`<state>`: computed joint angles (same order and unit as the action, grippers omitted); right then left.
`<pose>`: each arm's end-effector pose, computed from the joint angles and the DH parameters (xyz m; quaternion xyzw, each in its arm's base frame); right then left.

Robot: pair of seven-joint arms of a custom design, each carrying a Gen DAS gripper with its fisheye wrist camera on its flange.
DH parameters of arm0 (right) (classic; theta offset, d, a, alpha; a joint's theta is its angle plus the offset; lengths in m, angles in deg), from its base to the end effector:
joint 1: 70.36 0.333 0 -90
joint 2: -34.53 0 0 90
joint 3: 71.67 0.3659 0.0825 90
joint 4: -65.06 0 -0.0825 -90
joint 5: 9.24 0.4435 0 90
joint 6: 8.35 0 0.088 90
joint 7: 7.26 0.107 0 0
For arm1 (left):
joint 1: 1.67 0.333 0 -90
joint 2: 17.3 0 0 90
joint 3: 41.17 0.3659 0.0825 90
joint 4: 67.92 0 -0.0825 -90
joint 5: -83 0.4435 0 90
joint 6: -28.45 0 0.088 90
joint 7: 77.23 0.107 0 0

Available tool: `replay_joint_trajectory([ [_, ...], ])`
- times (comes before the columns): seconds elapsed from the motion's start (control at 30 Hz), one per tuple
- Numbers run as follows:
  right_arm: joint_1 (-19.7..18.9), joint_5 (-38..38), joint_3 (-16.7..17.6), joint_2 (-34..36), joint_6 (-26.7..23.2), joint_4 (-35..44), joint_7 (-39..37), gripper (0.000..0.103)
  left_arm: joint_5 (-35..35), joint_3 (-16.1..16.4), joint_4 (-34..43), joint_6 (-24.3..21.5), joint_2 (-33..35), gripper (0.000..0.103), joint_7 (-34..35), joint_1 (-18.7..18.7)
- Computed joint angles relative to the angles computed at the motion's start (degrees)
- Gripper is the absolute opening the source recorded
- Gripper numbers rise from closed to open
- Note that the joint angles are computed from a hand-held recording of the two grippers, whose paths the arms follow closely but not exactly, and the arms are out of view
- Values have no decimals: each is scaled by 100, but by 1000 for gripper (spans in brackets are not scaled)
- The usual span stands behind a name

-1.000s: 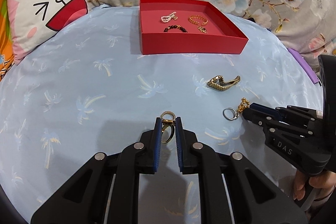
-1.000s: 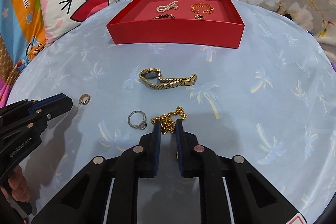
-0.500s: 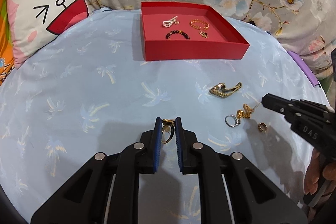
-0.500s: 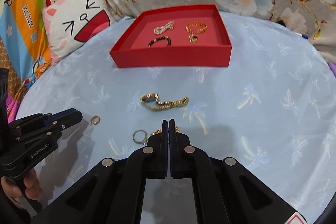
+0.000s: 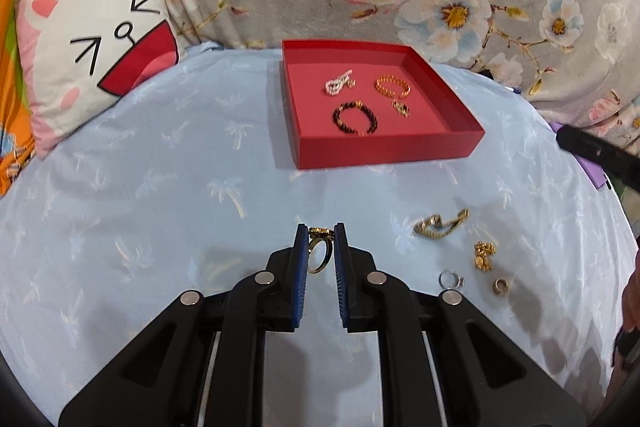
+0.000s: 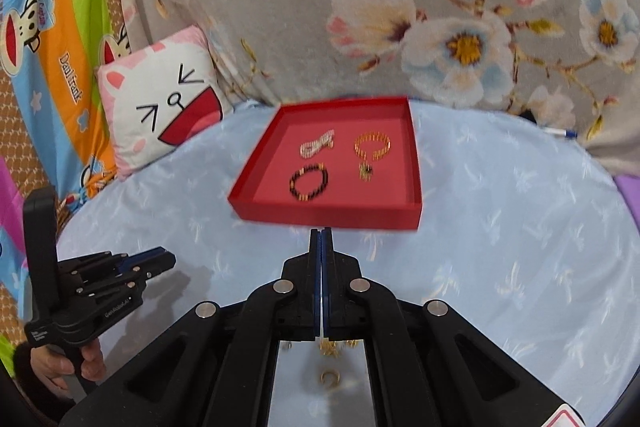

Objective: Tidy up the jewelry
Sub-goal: 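Carry the gold ring and gold chain over the red box with both tools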

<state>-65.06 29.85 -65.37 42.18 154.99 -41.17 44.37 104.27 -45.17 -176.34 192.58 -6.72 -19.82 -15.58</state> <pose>0.6961 0.1042 0.5670 -0.7155 0.5311 -0.2154 0.3995 0.6725 -0.2351 0.5188 -0.6326 0.6670 -0.3191 0.2305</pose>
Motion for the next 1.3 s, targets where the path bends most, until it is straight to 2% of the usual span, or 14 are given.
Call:
replay_joint_trajectory([
  [0.17, 3, -414, -2, 326, 10, 733, 271, 0, -611, -174, 646, -112, 288, 12, 790, 191],
  [0.3, -126, -669, 101, 576, -167, 1107, 556, 0, -314, 132, 1014, -77, 432, 12, 597, -63],
  [0.37, -211, -650, 182, 572, -282, 977, 482, 0, -309, 149, 1031, 1, 437, 12, 592, -76],
  [0.5, -255, -635, 156, 447, -375, 320, 639, 21, -538, 58, 886, 68, 397, 12, 789, -24],
  [0.67, -195, -864, -3, 403, -575, -260, 988, 21, -629, 50, 669, 74, 357, 12, 835, -71],
  [0.9, -115, -1297, -37, 553, -582, -381, 1342, 21, -976, -60, 418, 68, 280, 12, 1034, -35],
  [0.97, -169, -1270, 20, 550, -520, -407, 1297, 20, -989, -52, 386, 53, 265, 12, 1030, -41],
  [1.07, -261, -1154, 106, 579, -617, -341, 1205, 6, -997, -48, 372, 24, 266, 12, 1019, -37],
  [1.17, -254, -1148, 94, 577, -624, -315, 1226, 0, -1021, -57, 393, -2, 283, 12, 1031, -27],
  [1.3, -325, -901, 147, 507, -573, -278, 1063, 0, -946, -21, 417, -3, 292, 12, 989, -55],
])
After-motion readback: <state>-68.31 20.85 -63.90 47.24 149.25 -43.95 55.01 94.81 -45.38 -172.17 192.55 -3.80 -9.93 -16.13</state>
